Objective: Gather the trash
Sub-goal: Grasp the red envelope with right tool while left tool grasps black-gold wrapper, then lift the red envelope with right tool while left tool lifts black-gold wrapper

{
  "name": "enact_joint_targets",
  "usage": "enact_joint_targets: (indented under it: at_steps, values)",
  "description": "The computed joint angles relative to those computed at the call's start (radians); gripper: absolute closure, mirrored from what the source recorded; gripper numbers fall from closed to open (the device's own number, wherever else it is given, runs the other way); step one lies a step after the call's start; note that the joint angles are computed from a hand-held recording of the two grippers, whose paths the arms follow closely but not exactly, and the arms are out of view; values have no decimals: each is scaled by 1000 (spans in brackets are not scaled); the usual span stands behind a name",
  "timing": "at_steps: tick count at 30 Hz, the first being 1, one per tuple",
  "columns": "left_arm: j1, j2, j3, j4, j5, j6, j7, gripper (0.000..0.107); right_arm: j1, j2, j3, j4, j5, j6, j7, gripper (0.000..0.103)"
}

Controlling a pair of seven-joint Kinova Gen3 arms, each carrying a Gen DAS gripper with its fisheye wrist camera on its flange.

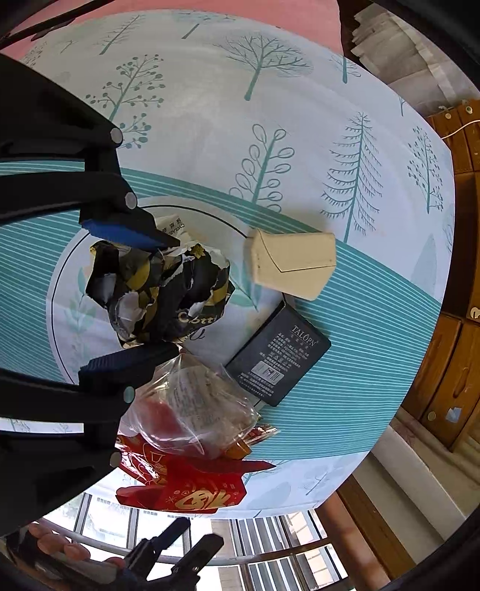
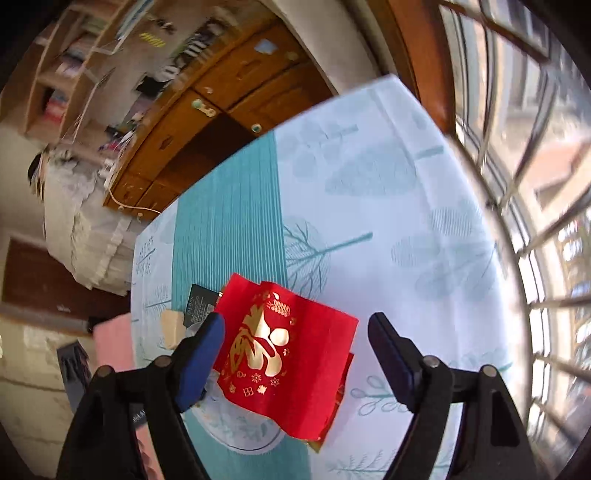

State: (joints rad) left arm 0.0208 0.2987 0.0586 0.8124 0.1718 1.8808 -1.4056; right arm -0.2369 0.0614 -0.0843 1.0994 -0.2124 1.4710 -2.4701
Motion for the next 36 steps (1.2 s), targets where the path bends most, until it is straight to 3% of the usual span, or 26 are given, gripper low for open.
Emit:
enact_joint_targets:
  at_steps: [6, 14, 18, 21, 28, 36]
  values:
    - [3, 3, 1, -6, -1, 1, 0, 60, -29, 50, -15, -16, 9, 4, -24, 22]
    - [-11, -25, -2, 33, 10, -11, -20, 60, -154, 160, -33, -155, 160, 120, 68, 23]
    - [-20, -49, -5, 63, 16, -18, -34, 60, -183, 126, -33, -123, 196, 80, 94, 52]
    - [-31, -72, -8, 80, 24, -18, -47, 60, -199, 86, -36, -85, 227, 44, 88, 57]
    - [-70, -150, -20, 94, 72, -7, -105, 60, -232, -15, -73, -43, 311, 2, 16, 57]
    - [-181, -279, -88, 112, 230, 79, -250, 60, -280, -120, -188, -9, 356, 12, -158, 59]
